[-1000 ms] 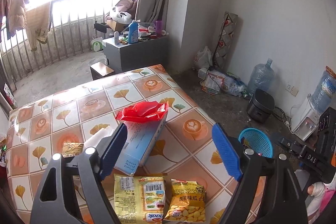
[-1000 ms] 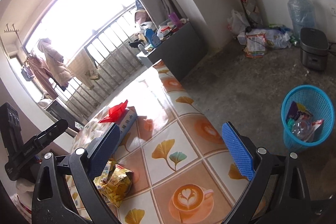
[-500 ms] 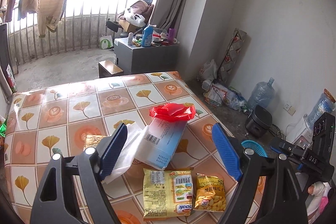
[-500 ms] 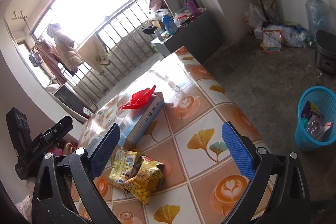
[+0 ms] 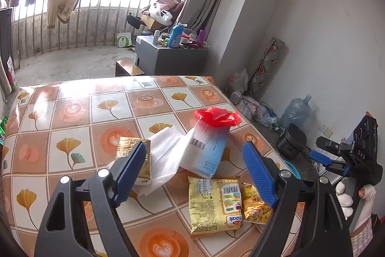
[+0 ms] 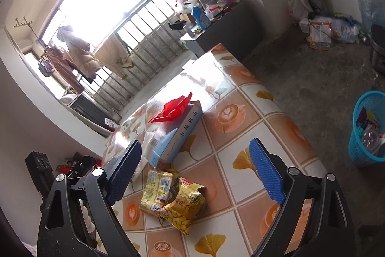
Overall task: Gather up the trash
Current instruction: 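Move both tools back to the table over the yellow snack bags, then grasp the gold snack bag with the right gripper while the left gripper grasps a gold wrapper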
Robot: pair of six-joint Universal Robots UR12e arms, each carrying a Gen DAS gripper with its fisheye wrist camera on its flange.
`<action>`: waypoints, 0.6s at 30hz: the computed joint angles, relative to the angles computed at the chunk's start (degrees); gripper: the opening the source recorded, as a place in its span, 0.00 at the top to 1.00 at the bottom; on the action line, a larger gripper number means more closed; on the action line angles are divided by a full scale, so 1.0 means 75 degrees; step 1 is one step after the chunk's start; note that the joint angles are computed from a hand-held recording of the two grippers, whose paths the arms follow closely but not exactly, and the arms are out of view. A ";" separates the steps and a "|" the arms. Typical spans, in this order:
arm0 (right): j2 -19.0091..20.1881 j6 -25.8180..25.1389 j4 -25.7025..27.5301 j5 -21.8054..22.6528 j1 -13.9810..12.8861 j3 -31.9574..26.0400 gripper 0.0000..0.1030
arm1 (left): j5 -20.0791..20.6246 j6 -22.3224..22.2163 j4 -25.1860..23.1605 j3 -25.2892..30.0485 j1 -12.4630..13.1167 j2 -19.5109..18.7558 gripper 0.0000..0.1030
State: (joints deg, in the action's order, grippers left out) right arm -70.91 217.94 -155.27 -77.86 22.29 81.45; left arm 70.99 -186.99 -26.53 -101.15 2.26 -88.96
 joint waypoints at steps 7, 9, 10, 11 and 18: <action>0.0227 -0.0159 0.0744 0.1185 -0.0006 -0.0210 0.31 | -0.1103 0.0146 -0.0492 -0.0236 0.0372 0.0134 0.32; 0.0322 -0.0237 0.1155 0.1226 0.0068 -0.0350 0.33 | -0.1295 0.0387 -0.0998 -0.0207 0.0357 0.0107 0.35; 0.0344 -0.0243 0.1339 0.1222 0.0102 -0.0391 0.34 | -0.1262 0.0564 -0.1355 -0.0148 0.0304 0.0080 0.37; 0.0365 -0.0219 0.1494 0.1188 0.0139 -0.0435 0.34 | -0.1176 0.0704 -0.1672 -0.0093 0.0238 0.0049 0.38; 0.0328 -0.0177 0.2432 0.1014 0.0346 -0.0526 0.34 | -0.1126 0.0829 -0.3527 0.0334 0.0096 -0.0318 0.46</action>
